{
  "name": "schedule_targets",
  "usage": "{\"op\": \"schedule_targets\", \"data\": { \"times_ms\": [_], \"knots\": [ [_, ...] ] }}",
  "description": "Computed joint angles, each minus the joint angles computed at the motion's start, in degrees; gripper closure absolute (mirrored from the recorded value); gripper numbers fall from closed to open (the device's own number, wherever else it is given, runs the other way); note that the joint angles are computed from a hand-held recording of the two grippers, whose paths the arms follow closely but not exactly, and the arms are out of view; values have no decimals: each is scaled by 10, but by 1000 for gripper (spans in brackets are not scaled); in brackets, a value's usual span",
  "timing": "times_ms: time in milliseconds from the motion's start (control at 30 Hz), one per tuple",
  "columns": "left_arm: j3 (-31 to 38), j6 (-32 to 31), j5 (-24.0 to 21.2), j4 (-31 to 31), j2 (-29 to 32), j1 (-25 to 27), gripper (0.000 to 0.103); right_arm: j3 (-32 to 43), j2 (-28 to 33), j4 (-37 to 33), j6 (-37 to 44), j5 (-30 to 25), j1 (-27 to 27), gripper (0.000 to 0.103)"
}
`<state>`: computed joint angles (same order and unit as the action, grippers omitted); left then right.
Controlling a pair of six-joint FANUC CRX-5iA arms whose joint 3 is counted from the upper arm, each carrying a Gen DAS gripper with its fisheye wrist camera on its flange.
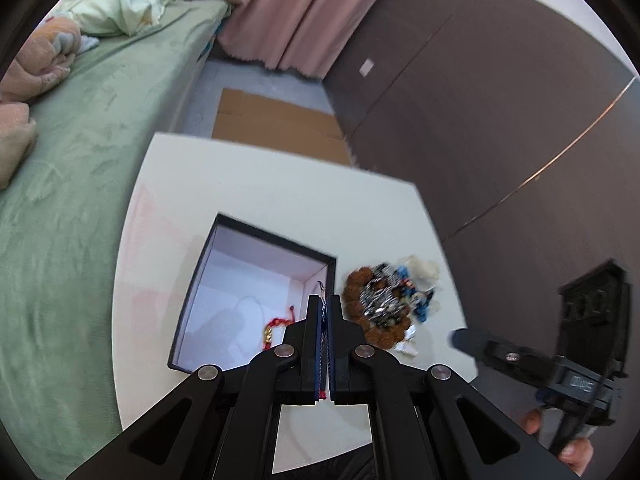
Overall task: Organize jewelry
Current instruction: 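Lower the bangle into the black box and open the right gripper, then lower the left gripper onto the brown bead bracelet and grasp it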
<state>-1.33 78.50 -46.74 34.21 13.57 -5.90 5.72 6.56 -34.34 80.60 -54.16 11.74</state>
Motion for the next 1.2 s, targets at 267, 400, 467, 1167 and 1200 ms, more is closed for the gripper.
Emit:
{"op": "schedule_targets", "data": {
  "times_ms": [267,400,467,1167,1200],
  "knots": [
    [-4,43,-10,-11,7,2,26,-38,-29,-14,6,17,-25,51],
    [9,45,-19,-26,6,-6,26,-56,-39,-28,12,24,-44,51],
    [17,47,-18,-39,7,-15,26,-66,-43,-32,13,27,-54,51],
    [133,31,-49,-103,98,-112,71,-107,-61,-25,-3,30,-129,51],
    [140,31,-51,-109,103,-115,72,-106,-60,-26,-2,29,-132,51]
  ]
}}
